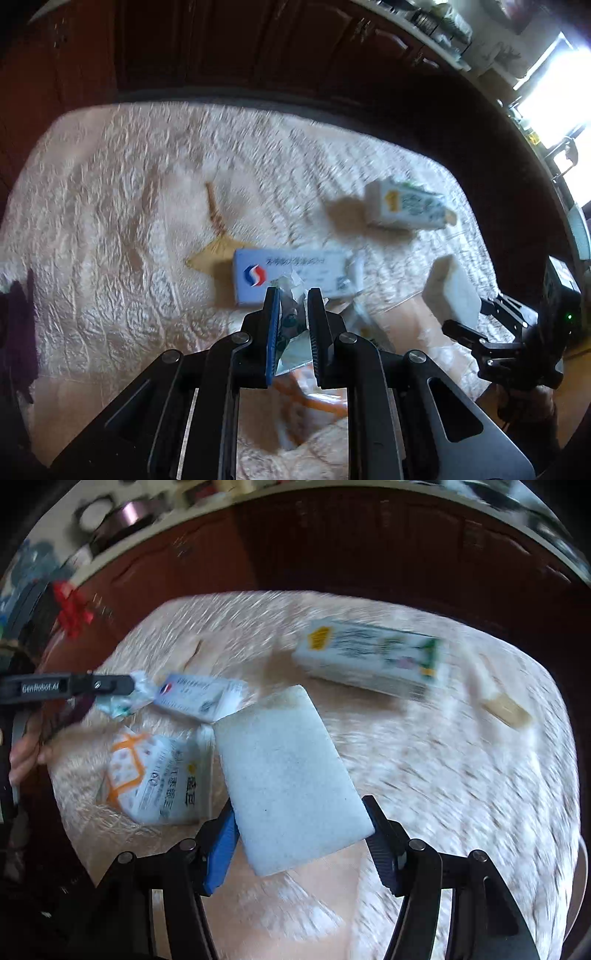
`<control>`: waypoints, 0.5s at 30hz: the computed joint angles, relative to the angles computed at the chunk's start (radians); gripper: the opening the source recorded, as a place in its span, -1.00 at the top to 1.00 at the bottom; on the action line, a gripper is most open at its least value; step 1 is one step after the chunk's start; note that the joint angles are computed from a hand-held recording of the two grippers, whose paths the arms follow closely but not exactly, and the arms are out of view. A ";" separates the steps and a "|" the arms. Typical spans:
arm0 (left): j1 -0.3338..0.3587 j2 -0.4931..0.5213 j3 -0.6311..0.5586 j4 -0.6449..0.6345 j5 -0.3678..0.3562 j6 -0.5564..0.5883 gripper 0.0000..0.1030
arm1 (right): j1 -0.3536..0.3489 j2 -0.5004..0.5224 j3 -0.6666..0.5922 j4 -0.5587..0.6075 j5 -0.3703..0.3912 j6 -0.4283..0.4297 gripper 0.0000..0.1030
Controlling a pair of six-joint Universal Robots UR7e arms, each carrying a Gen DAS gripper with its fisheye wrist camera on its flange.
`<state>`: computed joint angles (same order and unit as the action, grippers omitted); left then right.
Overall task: Collect trash
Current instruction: 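Grasp the clear plastic wrapper with the left tool while the right tool grasps the large white sponge, then carry wrapper and large sponge over the white bucket and open both tools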
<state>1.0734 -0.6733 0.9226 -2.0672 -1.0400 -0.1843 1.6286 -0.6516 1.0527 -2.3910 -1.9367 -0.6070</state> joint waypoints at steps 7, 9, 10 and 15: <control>-0.068 0.042 -0.009 -0.039 0.034 0.052 0.75 | -0.013 -0.131 0.162 -0.147 0.063 0.084 -0.20; -0.083 0.060 -0.013 -0.051 0.035 0.069 0.75 | -0.016 -0.157 0.193 -0.176 0.073 0.099 -0.20; -0.094 0.066 -0.008 -0.062 0.046 0.080 0.75 | -0.018 -0.165 0.202 -0.186 0.075 0.108 -0.20; -0.129 0.110 -0.012 -0.095 0.064 0.118 0.75 | -0.025 -0.220 0.265 -0.238 0.071 0.142 -0.20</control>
<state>0.9440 -0.5634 0.9108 -2.1624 -0.9756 -0.0666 1.6036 -0.8714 1.3178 -2.6287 -1.8659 -0.4652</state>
